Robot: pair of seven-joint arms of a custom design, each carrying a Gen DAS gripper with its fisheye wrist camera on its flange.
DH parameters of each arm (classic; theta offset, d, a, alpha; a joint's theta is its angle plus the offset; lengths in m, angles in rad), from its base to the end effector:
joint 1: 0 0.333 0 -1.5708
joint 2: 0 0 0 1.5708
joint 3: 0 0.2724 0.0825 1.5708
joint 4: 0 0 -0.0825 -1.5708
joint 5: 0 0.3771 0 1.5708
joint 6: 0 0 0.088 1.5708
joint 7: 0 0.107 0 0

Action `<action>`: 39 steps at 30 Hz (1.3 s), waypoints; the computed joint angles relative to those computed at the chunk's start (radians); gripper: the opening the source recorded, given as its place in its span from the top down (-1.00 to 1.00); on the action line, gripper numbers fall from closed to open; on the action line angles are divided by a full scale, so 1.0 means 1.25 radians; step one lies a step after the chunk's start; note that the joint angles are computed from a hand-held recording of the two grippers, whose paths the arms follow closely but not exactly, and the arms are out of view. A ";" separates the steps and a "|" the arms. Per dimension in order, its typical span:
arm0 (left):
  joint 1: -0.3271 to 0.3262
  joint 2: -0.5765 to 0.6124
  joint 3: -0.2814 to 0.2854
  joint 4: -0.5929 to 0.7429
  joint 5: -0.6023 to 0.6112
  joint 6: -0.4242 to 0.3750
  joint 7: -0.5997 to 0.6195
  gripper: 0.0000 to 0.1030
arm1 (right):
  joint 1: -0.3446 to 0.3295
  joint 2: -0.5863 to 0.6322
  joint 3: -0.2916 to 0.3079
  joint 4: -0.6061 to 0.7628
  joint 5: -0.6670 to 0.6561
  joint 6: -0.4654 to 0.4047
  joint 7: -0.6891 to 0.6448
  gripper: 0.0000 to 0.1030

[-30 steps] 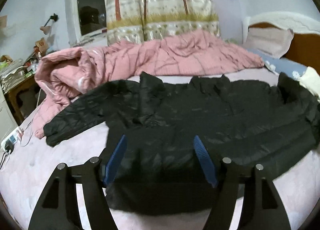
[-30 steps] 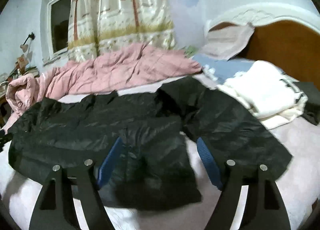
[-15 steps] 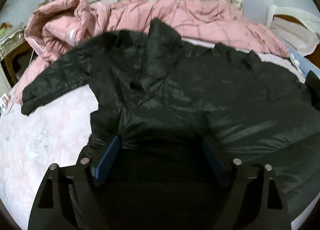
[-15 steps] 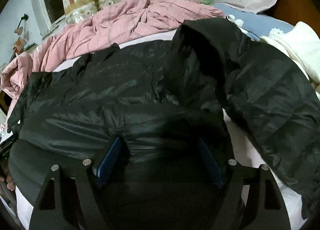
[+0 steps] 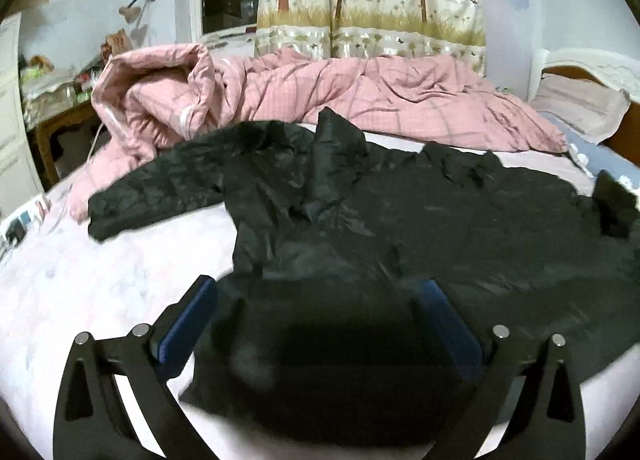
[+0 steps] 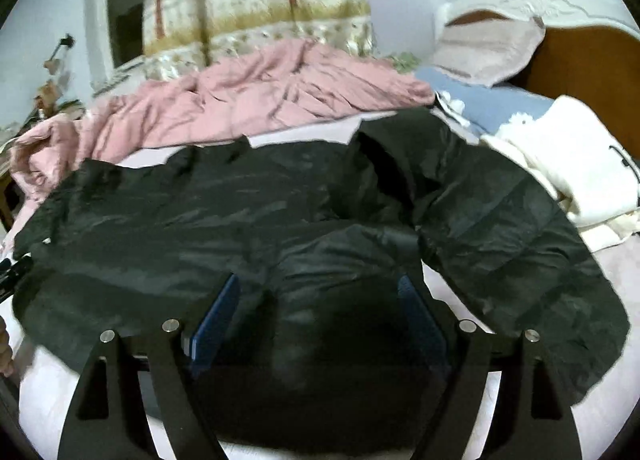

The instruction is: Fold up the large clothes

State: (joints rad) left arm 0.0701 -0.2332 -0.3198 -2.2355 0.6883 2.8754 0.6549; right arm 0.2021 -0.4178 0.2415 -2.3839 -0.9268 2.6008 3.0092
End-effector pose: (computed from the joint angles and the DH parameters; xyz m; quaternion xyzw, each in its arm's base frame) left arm 0.5025 -0.1745 0.5121 -0.6450 0.6129 -0.3245 0.3210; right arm 0.4222 0.2258 0.4974 -0.5241 0.7177 -0.3359 0.3120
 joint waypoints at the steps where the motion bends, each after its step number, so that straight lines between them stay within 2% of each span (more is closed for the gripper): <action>1: -0.014 -0.027 0.017 -0.028 -0.038 0.016 0.008 -0.98 | 0.001 -0.017 0.008 -0.011 -0.006 -0.008 0.009 -0.61; 3: -0.027 -0.077 0.039 -0.082 -0.103 0.053 0.038 -0.98 | 0.005 -0.060 0.021 -0.042 -0.008 -0.027 0.037 -0.61; 6: -0.026 -0.145 0.049 -0.153 -0.156 0.068 0.085 -0.98 | 0.018 -0.166 -0.009 -0.155 0.025 0.054 0.067 -0.61; 9: -0.058 -0.153 0.087 -0.185 -0.229 0.050 0.167 -0.92 | 0.014 -0.211 -0.023 -0.207 0.085 0.080 0.037 -0.61; 11: -0.119 -0.123 0.150 -0.176 -0.334 0.022 0.251 -0.81 | 0.007 -0.206 -0.034 -0.218 0.123 0.111 0.011 -0.61; 12: -0.146 -0.107 0.178 -0.167 -0.390 0.004 0.289 -0.73 | 0.018 -0.189 -0.062 -0.223 0.156 0.146 -0.018 -0.61; 14: -0.226 -0.081 0.254 -0.156 -0.541 -0.022 0.406 -0.64 | 0.026 -0.158 -0.077 -0.215 0.207 0.156 -0.055 -0.61; 15: -0.248 -0.075 0.274 -0.154 -0.593 -0.024 0.448 -0.53 | 0.034 -0.140 -0.082 -0.210 0.233 0.150 -0.080 -0.54; 16: -0.256 -0.076 0.279 -0.156 -0.621 -0.019 0.477 -0.20 | 0.038 -0.119 -0.081 -0.197 0.255 0.138 -0.104 -0.38; 17: -0.274 -0.078 0.292 -0.156 -0.660 -0.018 0.522 0.03 | 0.035 -0.111 -0.074 -0.192 0.269 0.131 -0.118 -0.26; 18: -0.302 -0.081 0.311 -0.155 -0.714 -0.022 0.580 0.43 | 0.027 -0.104 -0.063 -0.188 0.274 0.132 -0.127 0.06; 19: -0.303 -0.088 0.304 -0.160 -0.727 -0.020 0.593 0.65 | 0.020 -0.106 -0.054 -0.190 0.275 0.140 -0.132 0.26; 20: -0.283 -0.099 0.279 -0.168 -0.717 -0.015 0.585 0.71 | 0.010 -0.116 -0.040 -0.197 0.270 0.147 -0.129 0.57; 21: -0.246 -0.118 0.238 -0.184 -0.685 -0.002 0.558 0.75 | -0.010 -0.133 -0.011 -0.202 0.254 0.143 -0.108 0.68; 22: -0.207 -0.142 0.196 -0.201 -0.656 0.009 0.533 0.76 | -0.023 -0.147 0.008 -0.205 0.242 0.136 -0.095 0.72; 24: -0.170 -0.195 0.154 -0.236 -0.654 0.010 0.519 0.76 | -0.035 -0.189 0.047 -0.212 0.219 0.102 -0.064 0.76; 28: -0.117 -0.271 0.092 -0.290 -0.653 -0.011 0.506 0.73 | 0.007 -0.261 0.052 -0.250 0.233 0.062 -0.051 0.76; 29: -0.107 -0.278 0.079 -0.295 -0.649 -0.017 0.501 0.68 | 0.020 -0.269 0.050 -0.255 0.239 0.048 -0.058 0.76; 31: -0.051 -0.278 0.027 -0.294 -0.614 -0.021 0.457 0.38 | 0.033 -0.266 0.057 -0.247 0.242 0.003 -0.078 0.72; 33: 0.025 -0.288 -0.044 -0.287 -0.548 -0.012 0.390 0.09 | 0.016 -0.254 0.091 -0.217 0.211 -0.057 -0.069 0.51; 34: 0.043 -0.298 -0.060 -0.294 -0.524 0.005 0.368 0.00 | 0.012 -0.250 0.103 -0.204 0.198 -0.086 -0.060 0.45; 35: 0.049 -0.311 -0.065 -0.303 -0.507 0.034 0.360 -0.02 | 0.011 -0.250 0.112 -0.193 0.183 -0.112 -0.051 0.45; 37: 0.045 -0.336 -0.067 -0.318 -0.487 0.094 0.367 -0.16 | 0.023 -0.264 0.106 -0.197 0.158 -0.111 -0.027 0.45; 39: 0.070 -0.362 -0.104 -0.323 -0.469 0.136 0.366 -0.30 | 0.028 -0.286 0.097 -0.207 0.140 -0.092 0.003 0.43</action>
State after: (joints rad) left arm 0.1580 -0.6854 -0.4503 -2.6388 0.1027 3.0459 1.1130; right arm 0.2373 -0.7753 0.3628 -2.6431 -0.7520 2.4854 3.0127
